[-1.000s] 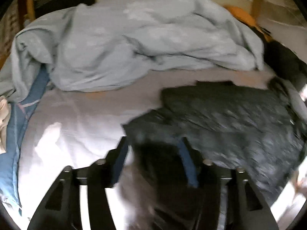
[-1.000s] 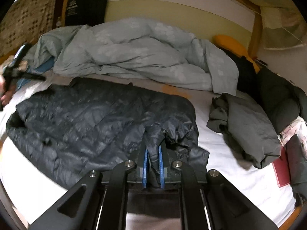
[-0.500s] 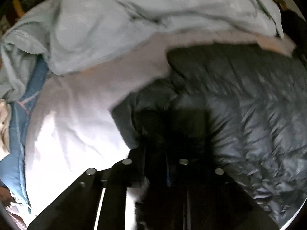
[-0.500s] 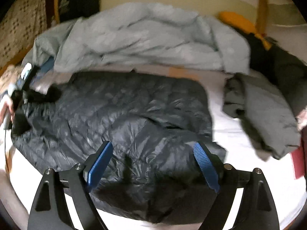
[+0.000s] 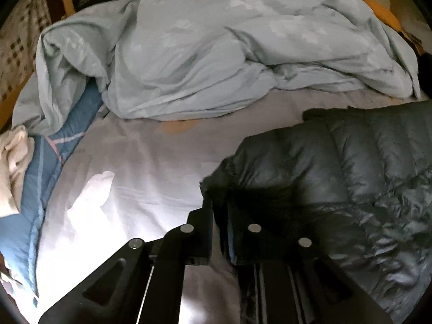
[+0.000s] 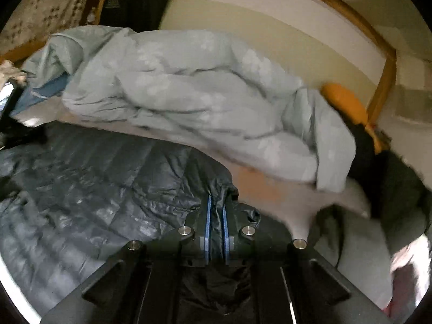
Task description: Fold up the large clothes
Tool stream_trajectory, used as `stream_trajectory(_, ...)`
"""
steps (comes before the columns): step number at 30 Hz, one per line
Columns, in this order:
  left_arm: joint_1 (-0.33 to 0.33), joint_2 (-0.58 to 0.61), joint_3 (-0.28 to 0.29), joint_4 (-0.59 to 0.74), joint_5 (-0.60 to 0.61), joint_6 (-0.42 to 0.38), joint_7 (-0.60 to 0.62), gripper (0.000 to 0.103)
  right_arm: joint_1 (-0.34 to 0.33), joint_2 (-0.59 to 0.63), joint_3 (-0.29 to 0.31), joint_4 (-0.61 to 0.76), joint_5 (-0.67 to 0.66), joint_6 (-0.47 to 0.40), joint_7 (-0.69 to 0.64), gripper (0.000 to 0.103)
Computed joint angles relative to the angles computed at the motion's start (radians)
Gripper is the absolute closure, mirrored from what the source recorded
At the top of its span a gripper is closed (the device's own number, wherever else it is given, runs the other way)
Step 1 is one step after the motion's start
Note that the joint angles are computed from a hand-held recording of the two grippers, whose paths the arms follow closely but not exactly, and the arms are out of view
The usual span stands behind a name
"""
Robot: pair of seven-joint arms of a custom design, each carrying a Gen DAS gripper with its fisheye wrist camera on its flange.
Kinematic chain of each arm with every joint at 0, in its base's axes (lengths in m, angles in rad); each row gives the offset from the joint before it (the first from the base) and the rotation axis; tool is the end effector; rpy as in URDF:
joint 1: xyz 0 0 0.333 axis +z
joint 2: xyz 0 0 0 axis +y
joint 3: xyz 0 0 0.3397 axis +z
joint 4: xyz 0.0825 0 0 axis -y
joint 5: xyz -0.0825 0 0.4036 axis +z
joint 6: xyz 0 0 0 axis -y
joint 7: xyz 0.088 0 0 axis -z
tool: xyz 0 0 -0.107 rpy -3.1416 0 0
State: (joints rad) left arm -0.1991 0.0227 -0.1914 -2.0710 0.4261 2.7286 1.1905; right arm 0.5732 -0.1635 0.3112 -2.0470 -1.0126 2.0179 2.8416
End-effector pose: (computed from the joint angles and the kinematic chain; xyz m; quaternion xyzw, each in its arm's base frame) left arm 0.5618 -0.2473 0.5041 -0.5420 0.7704 -0.2273 0.2471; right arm 0.3778 0.3978 0.5658 -0.6313 0.6138 -0.4370 0.1836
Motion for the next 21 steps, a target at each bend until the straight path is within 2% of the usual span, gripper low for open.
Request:
stream_trajectory(2, 0.002, 0.009, 0.005, 0.004, 0.030, 0.006, -0.018, 0.075, -0.014, 0.058, -0.011, 0.045, -0.024, -0.018, -0.036, 0.096)
stream_trajectory(3, 0.002, 0.008, 0.011, 0.001, 0.078, 0.016, -0.053, 0.062, -0.017, 0.091, -0.019, 0.069, -0.030, -0.041, -0.045, 0.096)
stream_trajectory(4, 0.005, 0.001, 0.016, -0.008, 0.105, 0.030, -0.077, 0.055, -0.016, 0.119, -0.031, 0.091, -0.019, -0.052, -0.060, 0.096)
stream_trajectory(5, 0.011, -0.011, 0.017, -0.026, 0.088, 0.055, -0.067, 0.055, -0.015, 0.139, -0.044, 0.104, -0.003, -0.052, -0.075, 0.096)
stream_trajectory(8, 0.025, -0.074, 0.011, -0.099, -0.073, 0.148, 0.064, 0.054, -0.014, 0.191, -0.080, 0.130, 0.097, -0.052, -0.120, 0.092)
stream_trajectory(9, 0.023, -0.106, 0.007, -0.127, -0.123, 0.167, 0.116, 0.049, -0.012, 0.190, -0.088, 0.121, 0.121, -0.054, -0.113, 0.087)
stream_trajectory(10, 0.012, -0.132, 0.009, -0.151, -0.201, 0.176, 0.198, 0.041, -0.010, 0.180, -0.093, 0.104, 0.134, -0.050, -0.095, 0.077)
stream_trajectory(11, -0.012, -0.157, 0.020, -0.171, -0.298, 0.179, 0.301, 0.039, -0.009, 0.168, -0.096, 0.090, 0.135, -0.048, -0.077, 0.070)
stream_trajectory(13, -0.070, -0.210, 0.041, -0.210, -0.453, 0.189, 0.473, 0.039, -0.007, 0.125, -0.094, 0.046, 0.119, -0.052, -0.010, 0.030)
stream_trajectory(14, -0.106, -0.233, 0.056, -0.221, -0.527, 0.187, 0.553, 0.038, -0.008, 0.098, -0.090, 0.024, 0.108, -0.053, 0.028, 0.027)
stream_trajectory(15, -0.136, -0.250, 0.065, -0.226, -0.587, 0.179, 0.618, 0.035, -0.010, 0.066, -0.084, 0.000, 0.102, -0.045, 0.057, 0.027)
stream_trajectory(16, -0.131, -0.260, 0.046, -0.222, -0.588, 0.154, 0.628, 0.031, -0.014, 0.027, -0.081, -0.027, 0.111, -0.025, 0.073, 0.027)
stream_trajectory(19, -0.040, -0.238, -0.070, -0.154, -0.444, -0.017, 0.541, 0.031, -0.025, -0.112, -0.064, -0.133, 0.158, 0.080, 0.119, 0.027)
stream_trajectory(21, 0.010, -0.186, -0.126, -0.090, -0.299, -0.143, 0.415, 0.032, -0.029, -0.198, -0.042, -0.205, 0.184, 0.137, 0.160, 0.027)
